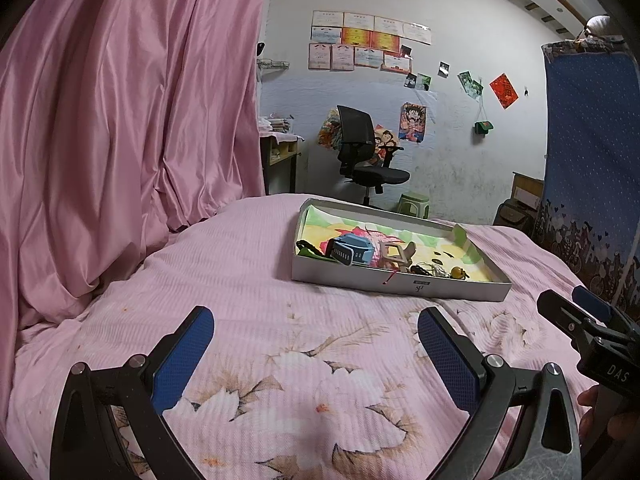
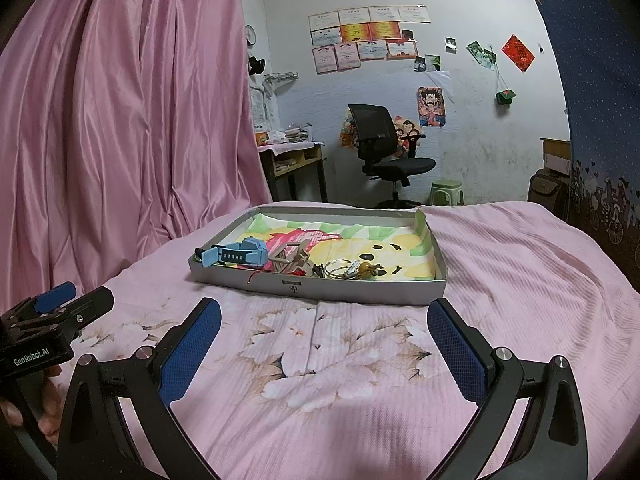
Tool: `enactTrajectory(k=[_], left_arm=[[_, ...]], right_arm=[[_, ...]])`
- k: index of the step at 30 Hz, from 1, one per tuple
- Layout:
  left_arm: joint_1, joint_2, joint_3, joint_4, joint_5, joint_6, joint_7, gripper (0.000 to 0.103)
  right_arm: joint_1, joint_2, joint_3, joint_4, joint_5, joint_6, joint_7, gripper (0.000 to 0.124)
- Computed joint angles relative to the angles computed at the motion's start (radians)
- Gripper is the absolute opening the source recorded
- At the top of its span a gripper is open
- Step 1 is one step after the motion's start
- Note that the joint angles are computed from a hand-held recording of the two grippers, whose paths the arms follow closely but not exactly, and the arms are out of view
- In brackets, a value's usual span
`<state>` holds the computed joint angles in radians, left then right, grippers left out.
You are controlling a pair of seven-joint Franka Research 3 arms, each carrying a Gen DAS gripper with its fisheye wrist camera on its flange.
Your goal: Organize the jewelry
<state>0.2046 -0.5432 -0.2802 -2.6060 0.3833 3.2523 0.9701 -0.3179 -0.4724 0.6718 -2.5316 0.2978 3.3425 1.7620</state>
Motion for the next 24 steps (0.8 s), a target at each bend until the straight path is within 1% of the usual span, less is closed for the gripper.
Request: enactTrajectory(k=[10, 24], left_arm=[[0.007, 0.003, -0.009, 0.005, -0.002, 0.0, -0.001, 0.103], [0.002, -0.006, -0.004, -0.006, -0.003, 0.001, 0.001, 0.103]], right_arm=[[-0.001, -0.001, 0.0, 0.001, -0.004, -0.002, 0.003, 0.102], [-0.002, -0.001, 0.001, 0.001, -0.008, -0.002, 0.006, 0.102]])
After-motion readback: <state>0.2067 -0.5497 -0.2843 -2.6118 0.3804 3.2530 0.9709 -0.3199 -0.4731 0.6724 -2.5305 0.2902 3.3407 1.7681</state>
